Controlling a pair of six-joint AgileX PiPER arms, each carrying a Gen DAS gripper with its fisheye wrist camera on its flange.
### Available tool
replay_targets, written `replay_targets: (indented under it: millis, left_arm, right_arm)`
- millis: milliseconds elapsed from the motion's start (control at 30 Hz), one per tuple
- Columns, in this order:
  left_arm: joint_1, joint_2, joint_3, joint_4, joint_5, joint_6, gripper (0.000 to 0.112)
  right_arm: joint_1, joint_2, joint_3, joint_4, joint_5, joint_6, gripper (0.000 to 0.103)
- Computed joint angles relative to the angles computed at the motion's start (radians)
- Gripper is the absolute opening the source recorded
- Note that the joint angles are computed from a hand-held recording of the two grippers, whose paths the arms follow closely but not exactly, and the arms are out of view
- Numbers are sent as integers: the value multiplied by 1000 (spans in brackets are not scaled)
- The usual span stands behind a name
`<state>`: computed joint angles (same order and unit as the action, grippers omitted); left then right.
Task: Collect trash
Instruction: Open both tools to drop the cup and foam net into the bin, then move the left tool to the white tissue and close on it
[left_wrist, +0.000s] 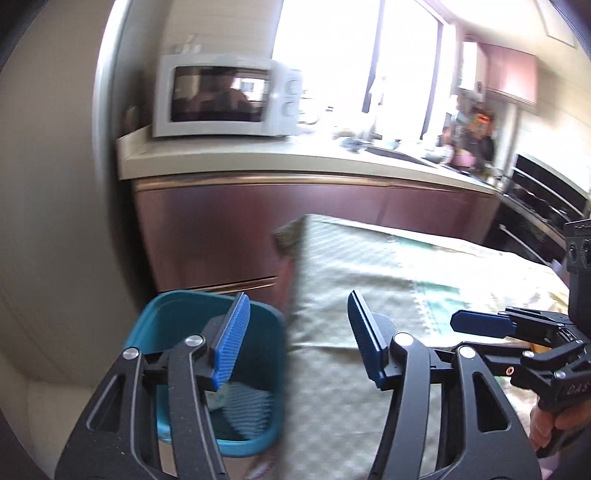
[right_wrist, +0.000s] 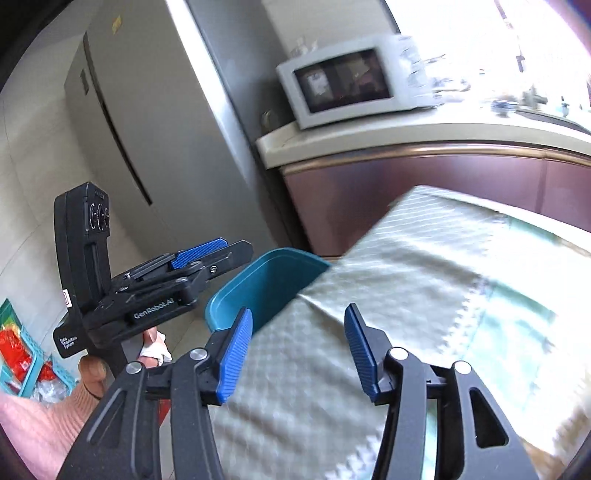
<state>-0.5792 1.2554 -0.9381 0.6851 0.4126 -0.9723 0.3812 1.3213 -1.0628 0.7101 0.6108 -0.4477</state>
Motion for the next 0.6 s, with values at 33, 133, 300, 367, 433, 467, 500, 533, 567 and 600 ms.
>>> replay_targets:
  millis: [33, 133, 300, 367, 433, 467, 500, 533, 567, 600]
  left_arm:
    - [-32, 10, -16, -1, -2, 1, 60]
    - [-127, 61, -77, -8, -3, 5, 62]
    - [-281, 194, -202, -6, 2, -20, 65]
    - [-330, 253, -265, -33, 6, -1, 65]
    - [-367, 302, -319, -51, 8, 21, 66]
    - [-387, 320, -337, -45, 11, 19, 67]
    - [-408, 345, -369, -43, 23, 21, 67]
    - [-423, 366, -393, -46, 28, 27, 67]
    - [-426, 390, -422, -68, 29, 55, 67]
    - [-431, 411, -448, -84, 32, 76, 67]
  right_arm:
    - [-44, -53, 37, 10, 17, -14, 51]
    - [-179, -181, 117, 26, 73, -31, 53]
    - [-508, -347, 195, 51, 225, -108, 58]
    - [-668, -381, 208, 86, 303, -179, 58]
    - [-824, -385, 214, 125, 369, -253, 58]
    - [-909, -379, 213, 148, 405, -300, 58]
    - [-983, -363, 208, 167, 434, -344, 59]
    - [-1033, -350, 206, 175, 443, -368, 60]
    - [-1060, -341, 205, 173, 440, -375, 62]
    - [-1080, -326, 202, 172, 435, -385, 62]
